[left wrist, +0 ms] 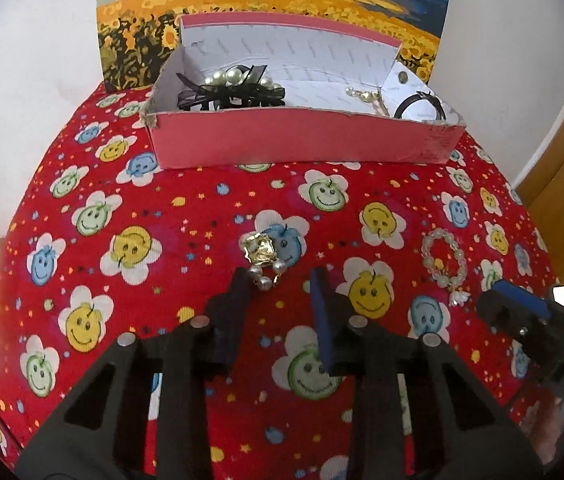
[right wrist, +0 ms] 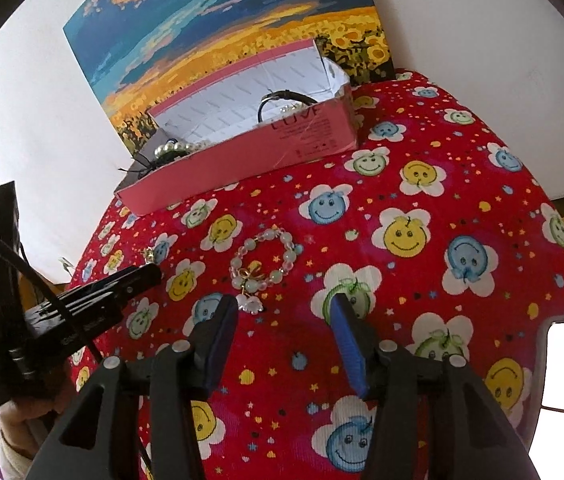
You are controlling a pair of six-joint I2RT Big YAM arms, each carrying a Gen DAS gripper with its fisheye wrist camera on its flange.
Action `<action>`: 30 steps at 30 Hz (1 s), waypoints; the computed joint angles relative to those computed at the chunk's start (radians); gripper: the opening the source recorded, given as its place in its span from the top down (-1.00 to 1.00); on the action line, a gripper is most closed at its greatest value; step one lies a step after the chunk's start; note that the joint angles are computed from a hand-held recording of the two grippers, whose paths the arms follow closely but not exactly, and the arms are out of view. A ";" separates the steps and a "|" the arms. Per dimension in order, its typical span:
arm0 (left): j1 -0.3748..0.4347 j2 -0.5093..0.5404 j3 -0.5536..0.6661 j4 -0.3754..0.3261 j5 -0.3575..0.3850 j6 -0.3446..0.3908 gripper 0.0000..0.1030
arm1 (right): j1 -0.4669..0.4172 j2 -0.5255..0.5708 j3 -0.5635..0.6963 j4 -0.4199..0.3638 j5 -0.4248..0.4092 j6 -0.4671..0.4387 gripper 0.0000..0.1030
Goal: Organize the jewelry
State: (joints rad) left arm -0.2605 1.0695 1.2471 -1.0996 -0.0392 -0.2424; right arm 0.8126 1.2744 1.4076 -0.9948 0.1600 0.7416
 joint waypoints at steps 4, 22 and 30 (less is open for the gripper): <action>-0.009 0.001 -0.005 0.018 -0.026 0.003 0.55 | -0.004 -0.007 -0.013 0.023 -0.010 0.000 -0.01; 0.079 -0.095 -0.011 0.012 0.036 -0.055 1.00 | -0.007 -0.018 -0.026 0.043 -0.030 0.013 -0.01; 0.126 -0.146 -0.002 0.010 0.058 -0.051 1.00 | 0.029 0.007 0.008 0.020 -0.006 -0.001 -0.01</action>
